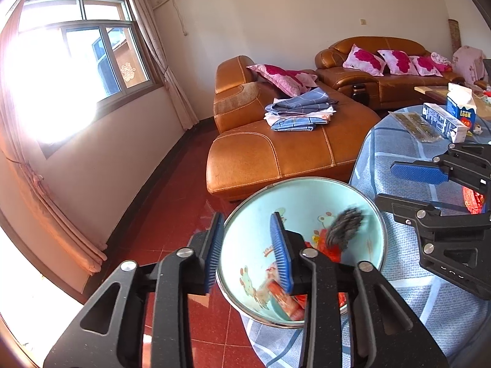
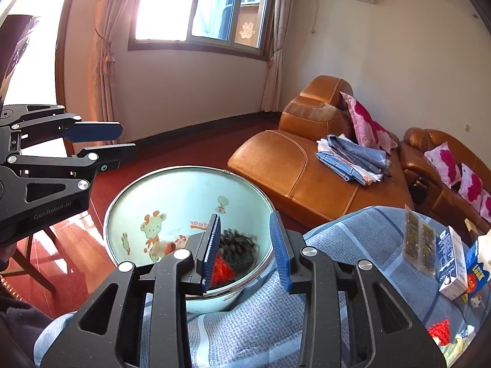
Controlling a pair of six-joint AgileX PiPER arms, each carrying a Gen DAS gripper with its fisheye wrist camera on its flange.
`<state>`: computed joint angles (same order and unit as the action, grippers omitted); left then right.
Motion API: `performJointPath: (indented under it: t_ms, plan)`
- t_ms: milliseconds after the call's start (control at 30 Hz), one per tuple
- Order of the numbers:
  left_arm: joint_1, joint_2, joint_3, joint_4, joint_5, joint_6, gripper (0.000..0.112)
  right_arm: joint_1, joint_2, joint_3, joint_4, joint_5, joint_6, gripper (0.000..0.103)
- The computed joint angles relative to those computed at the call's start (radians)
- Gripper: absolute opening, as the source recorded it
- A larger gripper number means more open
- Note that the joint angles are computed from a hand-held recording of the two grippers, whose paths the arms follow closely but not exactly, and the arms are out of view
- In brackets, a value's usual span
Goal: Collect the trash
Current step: 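Open both tools over the bin to drop the scrubber and tube wrapper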
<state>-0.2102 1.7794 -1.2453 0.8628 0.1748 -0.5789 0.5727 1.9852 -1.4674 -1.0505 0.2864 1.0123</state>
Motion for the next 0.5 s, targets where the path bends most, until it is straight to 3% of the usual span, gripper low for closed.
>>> performJointPath:
  t_ms: [100,500]
  plan:
    - [0.0,-0.002,0.004,0.052,0.0,-0.053,0.045,0.003,-0.004,0.006,-0.034,0.004,0.035,0.037]
    - [0.002,-0.003,0.004,0.051,0.0,-0.055,0.046,0.001,0.0,0.008,-0.083,0.008,0.085,0.041]
